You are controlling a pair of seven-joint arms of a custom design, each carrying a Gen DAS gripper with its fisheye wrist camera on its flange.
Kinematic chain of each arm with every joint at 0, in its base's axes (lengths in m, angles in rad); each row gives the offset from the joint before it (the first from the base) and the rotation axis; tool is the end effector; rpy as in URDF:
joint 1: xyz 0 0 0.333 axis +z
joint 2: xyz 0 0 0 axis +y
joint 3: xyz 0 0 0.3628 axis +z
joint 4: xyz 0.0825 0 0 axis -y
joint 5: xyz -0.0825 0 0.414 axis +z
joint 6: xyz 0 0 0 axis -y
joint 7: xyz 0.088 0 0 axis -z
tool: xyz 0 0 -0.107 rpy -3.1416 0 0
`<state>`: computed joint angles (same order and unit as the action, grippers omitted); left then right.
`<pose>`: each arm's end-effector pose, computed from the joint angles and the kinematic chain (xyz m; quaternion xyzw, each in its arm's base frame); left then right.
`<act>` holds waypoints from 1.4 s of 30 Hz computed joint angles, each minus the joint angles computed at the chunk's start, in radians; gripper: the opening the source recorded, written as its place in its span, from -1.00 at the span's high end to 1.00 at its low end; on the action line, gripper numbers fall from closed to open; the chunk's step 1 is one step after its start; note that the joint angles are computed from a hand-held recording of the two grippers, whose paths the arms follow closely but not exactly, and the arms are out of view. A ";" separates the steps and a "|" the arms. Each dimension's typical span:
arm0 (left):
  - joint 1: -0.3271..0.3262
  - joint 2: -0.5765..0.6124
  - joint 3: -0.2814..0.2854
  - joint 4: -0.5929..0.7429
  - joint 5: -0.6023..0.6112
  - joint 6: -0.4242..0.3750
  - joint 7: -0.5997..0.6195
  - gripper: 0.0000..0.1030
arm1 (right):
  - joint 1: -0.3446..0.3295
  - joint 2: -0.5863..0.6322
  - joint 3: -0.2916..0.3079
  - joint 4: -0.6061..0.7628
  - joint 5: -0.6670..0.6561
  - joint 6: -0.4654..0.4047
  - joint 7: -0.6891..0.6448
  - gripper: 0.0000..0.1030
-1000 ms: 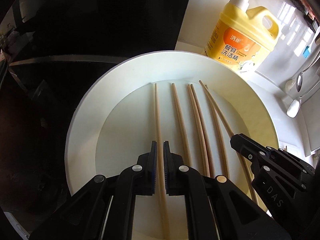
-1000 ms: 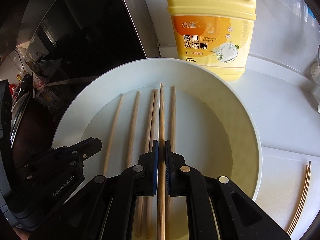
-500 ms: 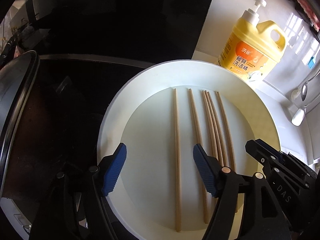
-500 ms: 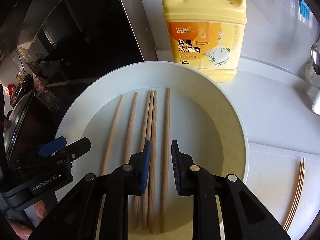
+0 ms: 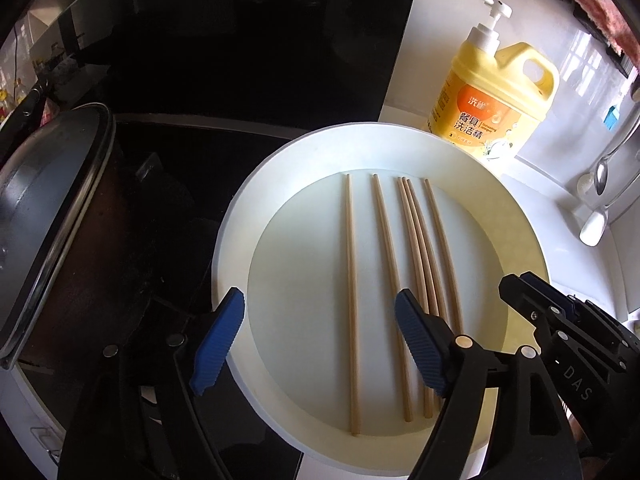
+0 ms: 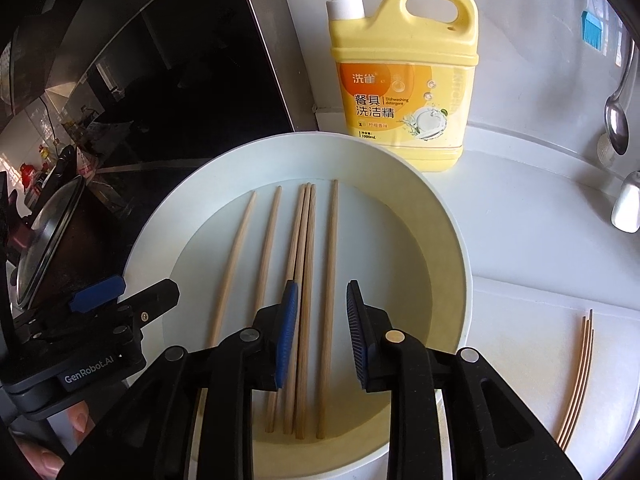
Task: Organize utensils
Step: 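Withdraw both open grippers from the bowl back over the cutting board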
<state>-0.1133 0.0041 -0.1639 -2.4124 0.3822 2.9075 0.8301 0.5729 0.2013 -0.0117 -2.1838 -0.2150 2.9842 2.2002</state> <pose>0.5181 -0.1709 0.3846 -0.7215 0.6440 -0.2058 0.1492 0.5247 0.3479 0.3876 -0.7191 0.6281 -0.1030 0.2789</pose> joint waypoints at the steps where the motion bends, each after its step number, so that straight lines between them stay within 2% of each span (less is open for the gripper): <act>1: -0.001 -0.014 0.000 -0.010 0.009 -0.004 -0.011 -0.50 | 0.005 -0.008 -0.004 -0.006 -0.007 0.002 0.006 0.49; 5: 0.000 -0.063 -0.006 -0.046 0.023 -0.011 -0.039 -0.55 | 0.013 -0.044 -0.012 -0.040 -0.052 0.014 0.037 0.36; 12: -0.006 -0.132 -0.032 -0.088 0.037 -0.034 -0.102 -0.61 | -0.018 -0.121 0.005 -0.114 -0.165 0.029 0.124 0.18; 18: -0.017 -0.182 -0.067 -0.107 0.078 -0.061 -0.168 -0.63 | -0.088 -0.205 0.053 -0.191 -0.273 0.036 0.209 0.04; 25: -0.061 -0.235 -0.100 -0.124 0.085 -0.094 -0.225 -0.71 | -0.199 -0.321 0.130 -0.300 -0.325 0.043 0.251 -0.15; 27: -0.076 -0.244 -0.108 -0.123 0.081 -0.105 -0.235 -0.71 | -0.239 -0.363 0.157 -0.335 -0.342 0.044 0.261 -0.28; 33: -0.113 -0.245 -0.143 -0.102 0.101 -0.128 -0.284 -0.79 | -0.316 -0.479 0.204 -0.434 -0.288 0.046 0.212 -0.35; 42: -0.167 -0.223 -0.192 -0.064 0.162 -0.164 -0.394 -0.84 | -0.354 -0.645 0.179 -0.595 -0.148 0.053 0.078 -0.38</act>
<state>-0.2800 -0.2192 -0.3555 -2.4769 0.5439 2.7434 0.4364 0.2186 -0.4434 0.1675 -2.7789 -0.3633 3.0372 2.2786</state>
